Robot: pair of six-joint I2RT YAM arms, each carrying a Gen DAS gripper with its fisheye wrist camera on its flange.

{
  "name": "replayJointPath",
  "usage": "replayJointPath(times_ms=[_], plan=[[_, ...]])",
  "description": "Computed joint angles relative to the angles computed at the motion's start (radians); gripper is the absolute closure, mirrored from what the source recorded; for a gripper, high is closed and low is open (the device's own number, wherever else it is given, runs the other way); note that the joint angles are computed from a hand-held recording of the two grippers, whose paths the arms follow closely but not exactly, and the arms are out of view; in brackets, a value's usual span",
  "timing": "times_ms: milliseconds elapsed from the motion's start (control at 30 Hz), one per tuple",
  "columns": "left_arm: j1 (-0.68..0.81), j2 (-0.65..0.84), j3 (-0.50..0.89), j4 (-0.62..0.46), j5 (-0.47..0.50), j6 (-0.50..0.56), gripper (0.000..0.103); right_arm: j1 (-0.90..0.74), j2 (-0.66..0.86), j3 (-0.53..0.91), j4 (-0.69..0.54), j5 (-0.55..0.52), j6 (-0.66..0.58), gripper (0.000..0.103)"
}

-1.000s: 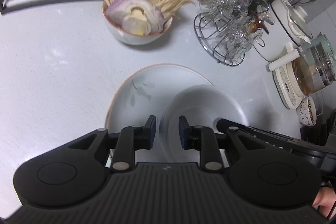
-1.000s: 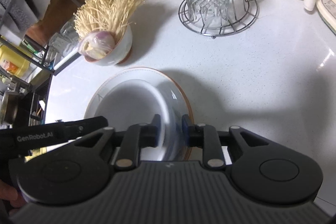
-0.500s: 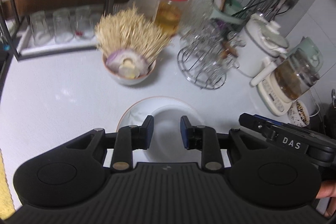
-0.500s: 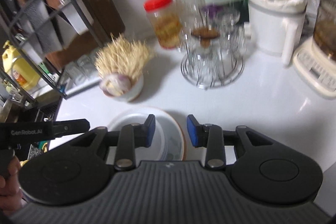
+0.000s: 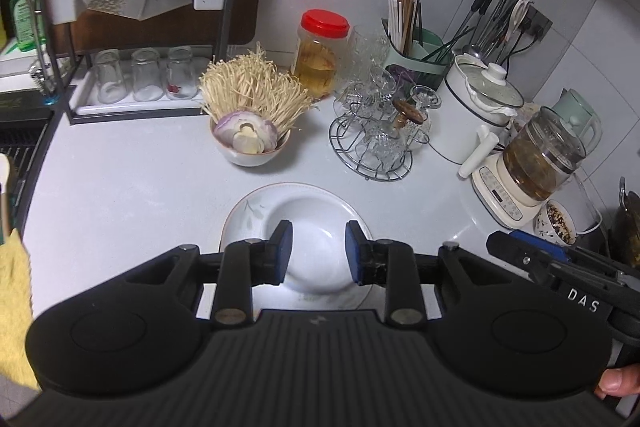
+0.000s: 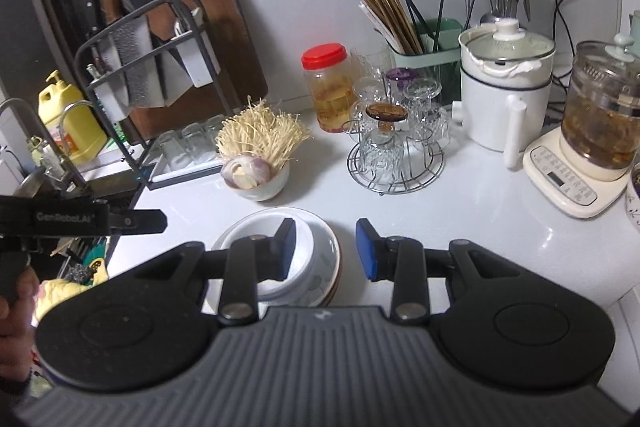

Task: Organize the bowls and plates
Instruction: 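Open both grippers and pull them back from the bowls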

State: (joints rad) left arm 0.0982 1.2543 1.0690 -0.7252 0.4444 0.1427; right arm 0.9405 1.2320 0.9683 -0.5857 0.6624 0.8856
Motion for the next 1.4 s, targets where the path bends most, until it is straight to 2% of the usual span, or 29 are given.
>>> replayJointPath(times_ms=[567,833,933,1067,1133,1167,1400], plan=[[0.055,-0.241,-0.119,-0.114,-0.002,0.059,0.063,0.184,-0.068,-0.019,-0.176,0.124,0.163,0.067],[0.079,-0.289,-0.137,-0.150,0.010,0.063,0.062,0.228,-0.085,-0.020,-0.236,0.151,0.227,0.067],[0.090,-0.299,-0.139,-0.161,0.011,0.068,0.059,0.238,-0.080,-0.016,-0.242,0.156,0.229,0.067],[0.100,-0.302,-0.141,-0.171,0.013,0.068,0.048,0.245,-0.070,-0.009,-0.256,0.160,0.241,0.067],[0.101,-0.306,-0.143,-0.174,0.011,0.074,0.045,0.249,-0.066,-0.005,-0.267,0.163,0.249,0.060],[0.099,-0.311,-0.145,-0.173,0.006,0.076,0.043,0.250,-0.065,-0.003,-0.273,0.165,0.254,0.053],[0.099,-0.314,-0.141,-0.169,0.003,0.071,0.040,0.250,-0.075,-0.009,-0.275,0.178,0.256,0.051]])
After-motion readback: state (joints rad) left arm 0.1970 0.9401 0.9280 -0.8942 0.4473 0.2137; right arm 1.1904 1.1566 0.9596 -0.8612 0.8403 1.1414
